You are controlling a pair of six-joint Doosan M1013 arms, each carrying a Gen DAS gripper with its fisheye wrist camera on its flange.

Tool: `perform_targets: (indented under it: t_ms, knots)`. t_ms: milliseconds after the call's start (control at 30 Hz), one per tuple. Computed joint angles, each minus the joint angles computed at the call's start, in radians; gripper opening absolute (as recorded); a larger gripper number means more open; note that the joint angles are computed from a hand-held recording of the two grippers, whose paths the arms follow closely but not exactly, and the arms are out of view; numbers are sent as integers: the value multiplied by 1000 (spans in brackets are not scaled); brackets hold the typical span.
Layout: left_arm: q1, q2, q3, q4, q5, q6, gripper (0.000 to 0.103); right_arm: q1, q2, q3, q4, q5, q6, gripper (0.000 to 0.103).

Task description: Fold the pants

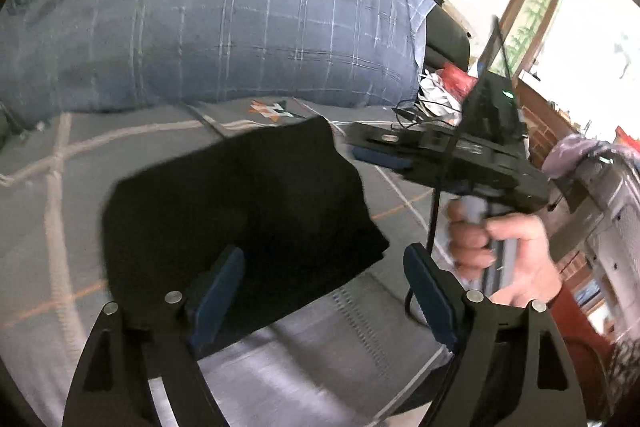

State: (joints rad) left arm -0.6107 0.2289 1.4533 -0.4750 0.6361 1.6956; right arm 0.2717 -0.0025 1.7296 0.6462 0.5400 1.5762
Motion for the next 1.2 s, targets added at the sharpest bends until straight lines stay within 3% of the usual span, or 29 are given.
perform_targets:
  t_ms: [100,200,267,333,500,567,600,667,700,733,833,967,1133,1200]
  knots:
    - [16,-14,3,74,6,-30,84,-6,-29,19,28,18,-33,62]
    - [30,-7,-16,177,6,-107,90,11,-38,20,-1,42,-20,64]
    - [46,9,-39,176,19,-113,93,26,-38,19,-3,56,-31,67]
    - [49,33,-70,207,40,-152,93,44,-30,13,-19,68,-28,75]
    - [39,105,-144,236,86,-172,93,70,13,-14,-61,83,0,75]
    - [36,136,-172,248,98,-186,93,65,32,-16,0,79,-45,75]
    - [35,146,-182,253,108,-197,93,63,39,-17,18,77,-55,73]
    - [32,158,-190,257,107,-217,93,63,52,-21,31,70,-54,55]
    - [32,163,-194,262,104,-228,93,64,58,-24,32,70,-53,26]
    - [30,169,-201,269,104,-244,93,65,62,-28,31,72,-52,15]
    - [22,167,-208,304,104,-279,92,68,50,-21,60,44,-73,11]
    - [7,132,-187,348,40,-282,93,69,4,-8,61,-5,-104,10]
    - [-12,131,-189,408,45,-331,93,59,-17,6,-71,-19,35,10]
    - [-27,147,-198,470,85,-384,93,71,-9,0,-261,7,209,10]
